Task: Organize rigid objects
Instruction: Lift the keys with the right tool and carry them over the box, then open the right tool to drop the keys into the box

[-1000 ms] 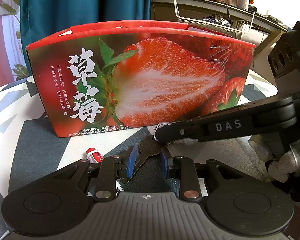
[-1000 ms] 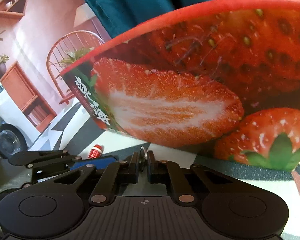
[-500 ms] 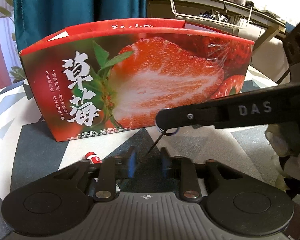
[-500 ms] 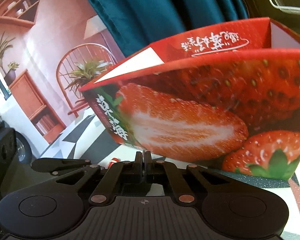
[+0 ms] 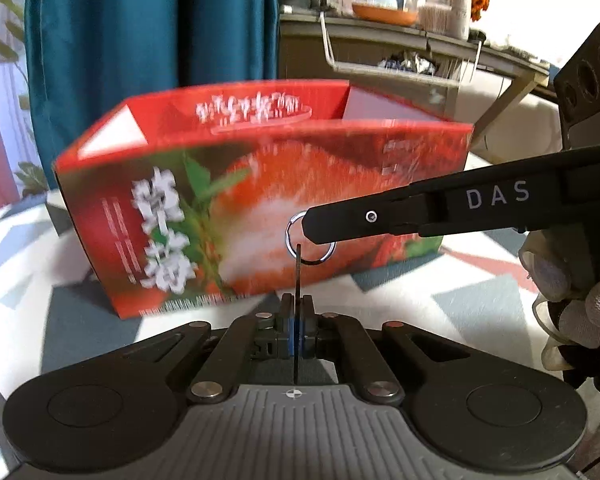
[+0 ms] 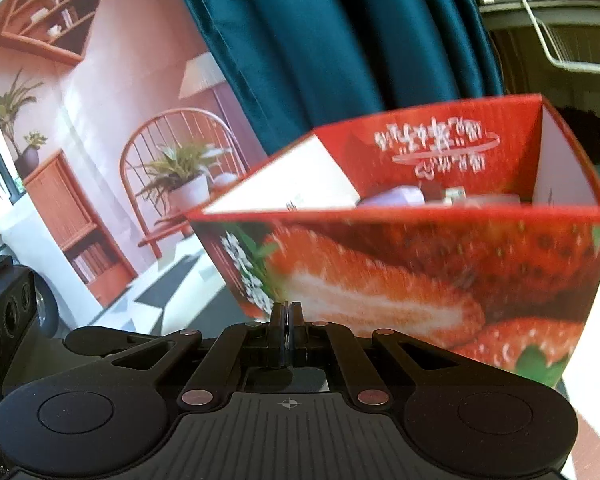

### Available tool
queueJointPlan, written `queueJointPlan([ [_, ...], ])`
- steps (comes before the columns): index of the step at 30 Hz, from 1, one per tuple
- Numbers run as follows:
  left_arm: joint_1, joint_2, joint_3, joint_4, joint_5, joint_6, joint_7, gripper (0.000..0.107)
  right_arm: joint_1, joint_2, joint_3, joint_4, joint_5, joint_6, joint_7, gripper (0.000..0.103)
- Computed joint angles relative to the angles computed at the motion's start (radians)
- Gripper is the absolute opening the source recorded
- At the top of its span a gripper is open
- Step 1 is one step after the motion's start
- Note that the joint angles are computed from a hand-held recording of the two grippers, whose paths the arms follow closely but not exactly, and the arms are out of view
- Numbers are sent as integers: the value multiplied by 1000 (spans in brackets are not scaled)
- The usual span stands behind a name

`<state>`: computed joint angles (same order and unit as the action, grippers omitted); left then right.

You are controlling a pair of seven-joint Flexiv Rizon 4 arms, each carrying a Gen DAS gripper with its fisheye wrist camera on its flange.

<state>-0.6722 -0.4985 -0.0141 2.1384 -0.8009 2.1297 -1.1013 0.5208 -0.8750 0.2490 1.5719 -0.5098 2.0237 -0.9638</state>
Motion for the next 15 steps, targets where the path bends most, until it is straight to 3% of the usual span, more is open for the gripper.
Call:
queueJointPlan([
  [5,-24,23,6,-6,-26,64,46,3,42,34,-44,-4,42,30,-35,1],
  [9,-43,32,3,-41,-93,95,172,3,61,50,-64,-34,57,19,-57,1],
  [15,13,38,-41,-110,-120,96,246,3,57,35,-54,-133,57,-12,-53,2],
])
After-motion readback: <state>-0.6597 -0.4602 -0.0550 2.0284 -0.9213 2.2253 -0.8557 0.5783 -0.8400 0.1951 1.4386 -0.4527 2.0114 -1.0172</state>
